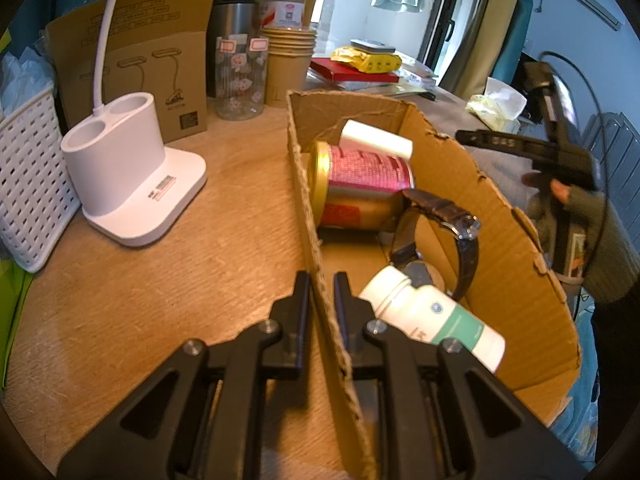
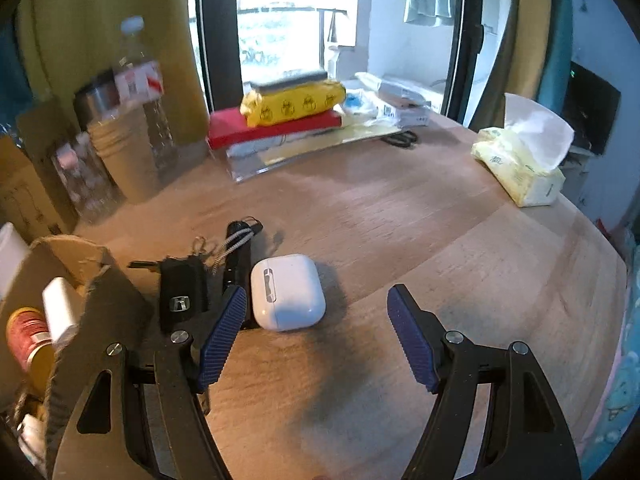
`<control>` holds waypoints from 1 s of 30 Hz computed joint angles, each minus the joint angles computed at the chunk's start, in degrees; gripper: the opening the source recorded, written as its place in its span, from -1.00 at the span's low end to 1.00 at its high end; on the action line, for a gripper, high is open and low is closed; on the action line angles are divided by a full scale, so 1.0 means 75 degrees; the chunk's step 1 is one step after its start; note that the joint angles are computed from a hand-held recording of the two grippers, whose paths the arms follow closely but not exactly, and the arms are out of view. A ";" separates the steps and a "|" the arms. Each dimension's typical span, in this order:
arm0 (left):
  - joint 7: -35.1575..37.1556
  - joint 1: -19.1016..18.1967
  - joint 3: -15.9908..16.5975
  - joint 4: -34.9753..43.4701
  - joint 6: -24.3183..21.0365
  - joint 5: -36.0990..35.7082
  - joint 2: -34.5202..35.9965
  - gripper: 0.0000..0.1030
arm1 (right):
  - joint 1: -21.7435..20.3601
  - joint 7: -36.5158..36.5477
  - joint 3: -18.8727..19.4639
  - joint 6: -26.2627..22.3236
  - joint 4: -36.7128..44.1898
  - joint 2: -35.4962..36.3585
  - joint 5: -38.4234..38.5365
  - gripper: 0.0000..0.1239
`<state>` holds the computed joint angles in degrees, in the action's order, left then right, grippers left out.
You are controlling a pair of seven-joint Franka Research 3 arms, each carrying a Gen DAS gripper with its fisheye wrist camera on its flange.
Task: Organize rigid objects
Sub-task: 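Move the right tool to the white earbud case and grasp it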
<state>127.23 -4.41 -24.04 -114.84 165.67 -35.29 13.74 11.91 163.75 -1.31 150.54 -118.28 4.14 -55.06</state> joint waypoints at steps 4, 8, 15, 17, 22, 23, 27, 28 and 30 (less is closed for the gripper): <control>-0.0006 0.0004 -0.0004 0.0001 -0.0004 0.0001 0.0001 -0.74 | 0.0069 -0.0358 -0.0049 -0.0149 0.0390 0.0388 0.0207 0.23; -0.0010 0.0005 -0.0006 -0.0003 -0.0002 0.0004 -0.0001 -0.74 | 0.0165 -0.0571 -0.0184 -0.0167 0.0565 0.0574 0.0352 0.23; -0.0009 0.0006 -0.0009 -0.0007 0.0004 0.0005 -0.0003 -0.74 | 0.0255 -0.0918 -0.0357 -0.0114 0.0758 0.0791 0.0837 0.23; -0.0009 0.0006 -0.0009 -0.0007 0.0004 0.0005 -0.0003 -0.74 | 0.0247 -0.1027 -0.0385 -0.0024 0.0755 0.0810 0.0997 0.23; -0.0012 0.0006 -0.0005 -0.0003 0.0005 0.0017 0.0000 -0.74 | 0.0205 -0.1487 -0.0428 0.0168 0.0762 0.0890 0.1629 0.23; -0.0015 0.0007 -0.0004 -0.0004 0.0003 0.0019 -0.0001 -0.74 | 0.0215 -0.1548 -0.0446 0.0172 0.0768 0.0902 0.1714 0.22; -0.0022 0.0006 -0.0006 -0.0005 0.0006 0.0024 0.0000 -0.74 | 0.0318 -0.1594 -0.0533 0.0006 0.0843 0.0950 0.1833 0.04; -0.0029 0.0002 0.0001 0.0006 0.0005 0.0042 0.0008 -0.74 | 0.0365 -0.1552 -0.0550 -0.0126 0.0896 0.0973 0.1773 0.00; -0.0024 0.0009 -0.0008 -0.0006 0.0009 0.0031 -0.0001 -0.74 | 0.0404 -0.1537 -0.0556 -0.0215 0.0939 0.0990 0.1706 -0.13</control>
<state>127.05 -4.34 -24.10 -114.89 165.74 -35.06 13.73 14.95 152.22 -5.48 148.92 -111.24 11.57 -42.27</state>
